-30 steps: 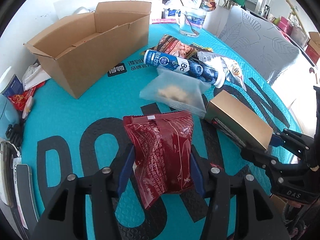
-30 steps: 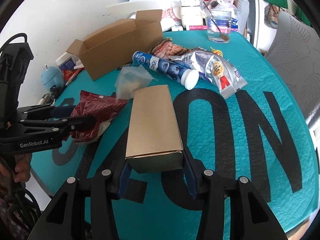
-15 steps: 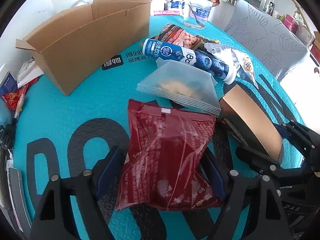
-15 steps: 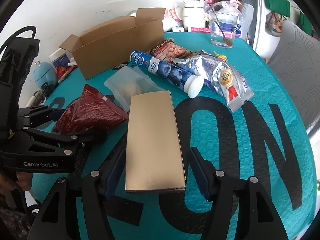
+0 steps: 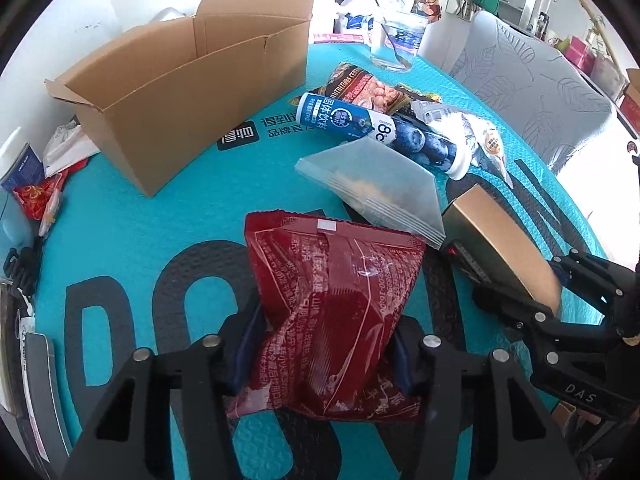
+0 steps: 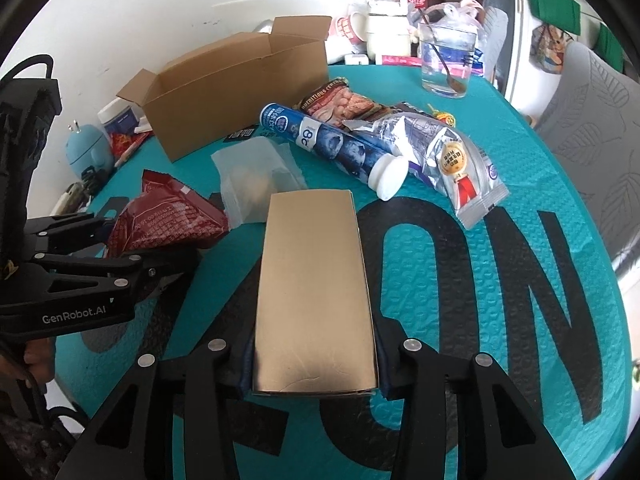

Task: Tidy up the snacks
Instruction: 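Lift both held items and carry them toward the cardboard box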

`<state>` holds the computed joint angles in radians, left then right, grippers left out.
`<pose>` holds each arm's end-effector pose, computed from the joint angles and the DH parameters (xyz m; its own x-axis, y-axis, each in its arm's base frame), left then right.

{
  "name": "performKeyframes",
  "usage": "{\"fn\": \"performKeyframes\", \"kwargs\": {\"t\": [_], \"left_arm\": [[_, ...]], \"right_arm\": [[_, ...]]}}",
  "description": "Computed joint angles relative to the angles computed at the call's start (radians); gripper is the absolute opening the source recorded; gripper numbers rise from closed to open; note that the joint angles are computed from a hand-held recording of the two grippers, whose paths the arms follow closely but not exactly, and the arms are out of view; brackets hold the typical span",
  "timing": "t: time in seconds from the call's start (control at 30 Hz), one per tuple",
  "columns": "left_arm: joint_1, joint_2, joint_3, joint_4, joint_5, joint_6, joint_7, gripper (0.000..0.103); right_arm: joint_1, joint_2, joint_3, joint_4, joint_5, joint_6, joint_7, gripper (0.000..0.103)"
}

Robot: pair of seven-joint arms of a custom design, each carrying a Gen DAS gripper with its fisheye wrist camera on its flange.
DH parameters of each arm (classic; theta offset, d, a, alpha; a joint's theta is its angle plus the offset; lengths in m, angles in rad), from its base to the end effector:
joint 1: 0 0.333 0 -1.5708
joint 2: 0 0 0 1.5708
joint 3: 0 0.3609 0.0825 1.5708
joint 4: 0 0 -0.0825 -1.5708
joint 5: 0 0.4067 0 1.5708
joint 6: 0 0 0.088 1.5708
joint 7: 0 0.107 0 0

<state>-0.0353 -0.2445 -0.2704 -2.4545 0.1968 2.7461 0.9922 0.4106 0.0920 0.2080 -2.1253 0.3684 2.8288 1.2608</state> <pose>0.4724 -0.1629 0.4740 0.0795 -0.9938 0.0772 -0.8481 -0.1082 -0.5187 0.5181 0.3426 0.4667 0.5996 -0.7892 -0.1329 -0.6894 -0.4250 -0.5866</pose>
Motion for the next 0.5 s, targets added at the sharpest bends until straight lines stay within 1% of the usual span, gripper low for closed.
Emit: {"fn": "performKeyframes", "kwargs": {"t": [0.2,0.5], "left_arm": [[-0.023,-0.033,0.016,-0.015,-0.062,0.003,0.046,0.053],[0.001,-0.1,-0.001,-0.041,-0.092,0.022,0.058,0.053]], "right_arm": [[-0.001,-0.021,0.005,0.002,0.089,-0.056,-0.071,0.043],[0.025,-0.047,-0.007,0.015,0.174,-0.073,-0.152,0.043]]}}
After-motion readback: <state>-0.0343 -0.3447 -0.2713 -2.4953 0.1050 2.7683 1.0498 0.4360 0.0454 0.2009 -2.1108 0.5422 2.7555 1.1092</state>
